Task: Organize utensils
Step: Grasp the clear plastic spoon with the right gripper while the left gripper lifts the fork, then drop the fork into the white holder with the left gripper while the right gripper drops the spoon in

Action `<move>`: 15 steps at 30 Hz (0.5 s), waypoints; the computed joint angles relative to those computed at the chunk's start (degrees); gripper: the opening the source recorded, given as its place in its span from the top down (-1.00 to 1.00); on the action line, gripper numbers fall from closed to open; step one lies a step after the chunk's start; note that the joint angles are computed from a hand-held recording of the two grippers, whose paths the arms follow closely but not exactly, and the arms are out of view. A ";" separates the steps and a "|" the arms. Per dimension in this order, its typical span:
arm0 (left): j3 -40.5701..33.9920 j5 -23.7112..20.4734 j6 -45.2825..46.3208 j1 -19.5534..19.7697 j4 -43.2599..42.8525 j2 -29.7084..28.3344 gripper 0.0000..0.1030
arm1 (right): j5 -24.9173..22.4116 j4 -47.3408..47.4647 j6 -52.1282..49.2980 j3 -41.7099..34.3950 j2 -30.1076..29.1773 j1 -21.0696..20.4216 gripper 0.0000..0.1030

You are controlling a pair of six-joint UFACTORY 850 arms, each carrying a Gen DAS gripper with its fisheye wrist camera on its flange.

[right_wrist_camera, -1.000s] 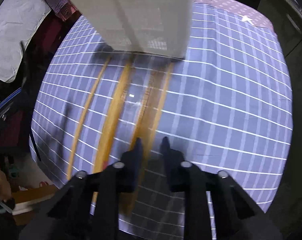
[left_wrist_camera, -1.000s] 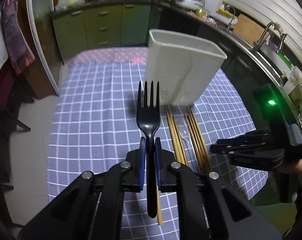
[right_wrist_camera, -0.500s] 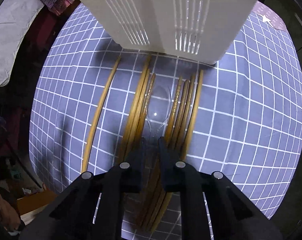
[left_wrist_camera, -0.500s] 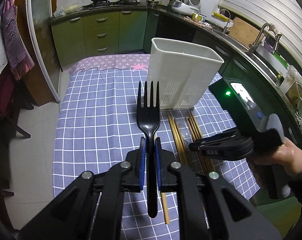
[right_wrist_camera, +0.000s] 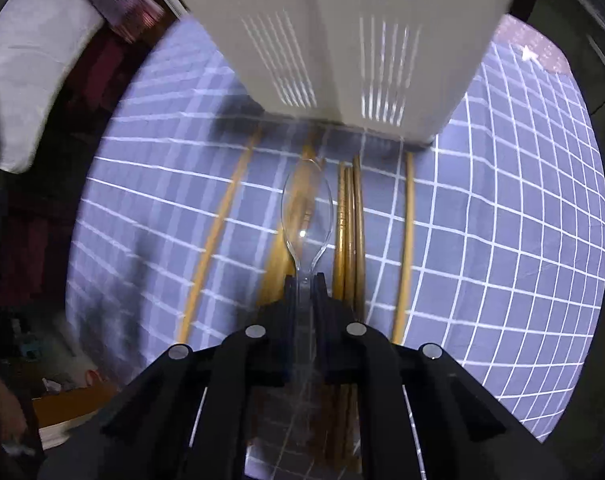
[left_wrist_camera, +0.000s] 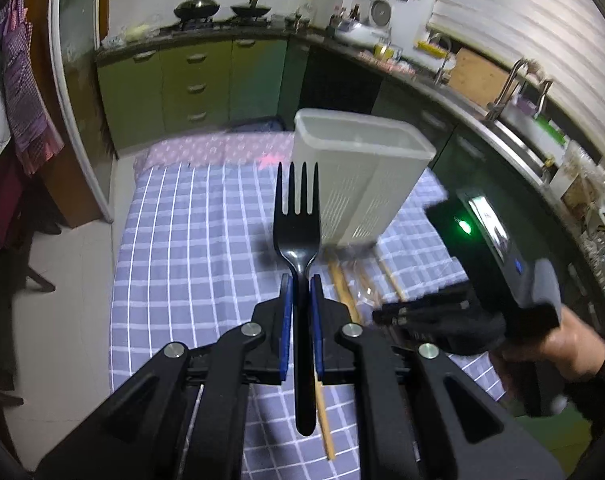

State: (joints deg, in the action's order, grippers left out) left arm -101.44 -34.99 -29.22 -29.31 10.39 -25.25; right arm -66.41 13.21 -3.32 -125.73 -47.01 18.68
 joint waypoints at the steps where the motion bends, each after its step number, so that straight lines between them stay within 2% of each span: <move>1: -0.88 0.57 -0.19 0.01 0.49 -0.09 0.83 | 2.35 1.26 -1.00 2.79 2.13 -0.29 0.82; 4: -4.32 3.42 -0.93 -0.01 2.35 -0.80 0.83 | 8.71 6.47 -4.69 10.57 8.28 -1.50 0.82; 8: -10.08 9.07 -2.61 -0.03 5.89 -3.30 0.83 | 14.79 12.10 -9.75 17.92 14.56 -2.96 0.82; 11: -18.14 11.60 -4.55 0.10 9.03 -8.53 0.83 | 17.90 15.16 -12.91 22.51 18.39 -3.84 0.82; 15: -29.13 11.62 -8.44 0.24 13.41 -16.39 0.83 | 18.27 18.88 -16.74 25.83 20.97 -5.18 0.82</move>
State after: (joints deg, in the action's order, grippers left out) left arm -130.57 -23.37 -37.66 -29.07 23.80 -41.64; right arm -48.14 32.10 -20.06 -99.90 -26.04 13.50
